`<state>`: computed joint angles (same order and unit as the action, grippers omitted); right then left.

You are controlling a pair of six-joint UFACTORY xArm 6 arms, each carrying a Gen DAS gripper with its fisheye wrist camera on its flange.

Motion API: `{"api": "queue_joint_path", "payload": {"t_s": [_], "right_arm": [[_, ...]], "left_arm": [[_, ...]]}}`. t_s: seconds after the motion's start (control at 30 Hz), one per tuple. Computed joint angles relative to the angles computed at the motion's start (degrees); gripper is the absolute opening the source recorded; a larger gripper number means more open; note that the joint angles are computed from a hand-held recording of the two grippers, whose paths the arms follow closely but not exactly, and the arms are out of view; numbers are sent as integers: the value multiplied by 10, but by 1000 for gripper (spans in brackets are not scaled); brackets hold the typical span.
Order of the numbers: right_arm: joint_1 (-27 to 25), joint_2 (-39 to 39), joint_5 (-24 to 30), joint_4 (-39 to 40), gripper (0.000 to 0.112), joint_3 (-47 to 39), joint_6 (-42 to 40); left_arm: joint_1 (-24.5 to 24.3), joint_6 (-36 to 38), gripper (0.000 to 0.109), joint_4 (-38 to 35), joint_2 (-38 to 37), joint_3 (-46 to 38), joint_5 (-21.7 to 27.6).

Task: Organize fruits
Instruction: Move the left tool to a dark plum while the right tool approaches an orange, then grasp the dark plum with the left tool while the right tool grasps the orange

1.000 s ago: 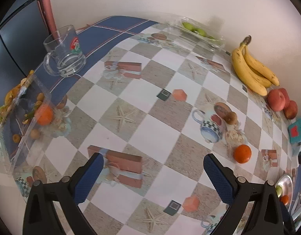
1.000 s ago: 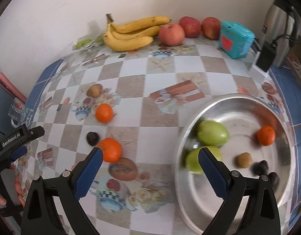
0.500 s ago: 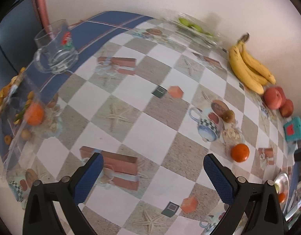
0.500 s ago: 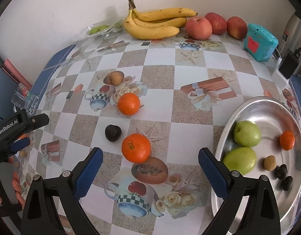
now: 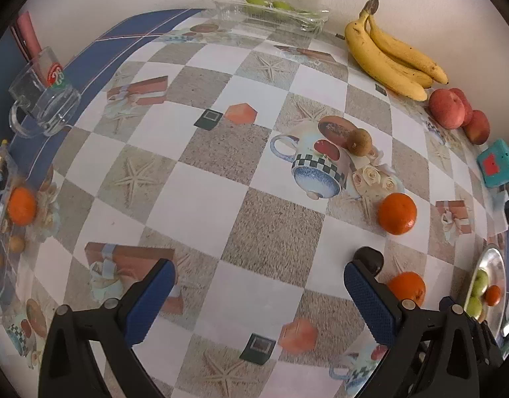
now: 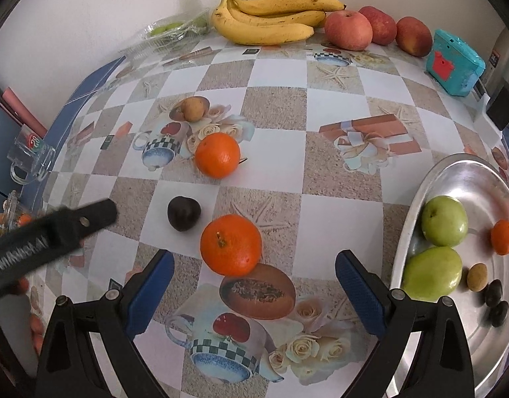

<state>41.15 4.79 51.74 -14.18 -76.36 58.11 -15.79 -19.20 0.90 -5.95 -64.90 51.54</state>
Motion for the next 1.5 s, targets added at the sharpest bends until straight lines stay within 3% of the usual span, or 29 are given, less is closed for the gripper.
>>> {"api": "queue_joint_path", "payload": {"t_s": [0.53, 0.6, 0.67, 0.8, 0.87, 1.03, 1.2, 1.5], "right_arm": [[-3, 27, 16, -18, 97, -31, -54], [0, 31, 24, -25, 95, -35, -57], [0, 28, 19, -22, 80, -31, -56], [1, 29, 12, -19, 70, -29, -61], [1, 27, 5, -14, 57, -26, -61], [-2, 19, -26, 9, 43, -10, -68], [-2, 17, -32, 13, 41, -7, -70], [-4, 1, -43, 18, 41, 7, -59]], "left_arm": [[-7, 43, 100, -88, 47, -42, -15], [-8, 59, 93, -106, 46, -41, -15], [-10, 77, 90, -125, 46, -41, -13], [-16, 105, 79, -156, 52, -46, -7], [-20, 116, 76, -170, 56, -49, -1], [-23, 138, 52, -200, 61, -47, 0], [-18, 167, 27, -254, 61, -42, 3], [-13, 163, 25, -259, 49, -43, 7]]}}
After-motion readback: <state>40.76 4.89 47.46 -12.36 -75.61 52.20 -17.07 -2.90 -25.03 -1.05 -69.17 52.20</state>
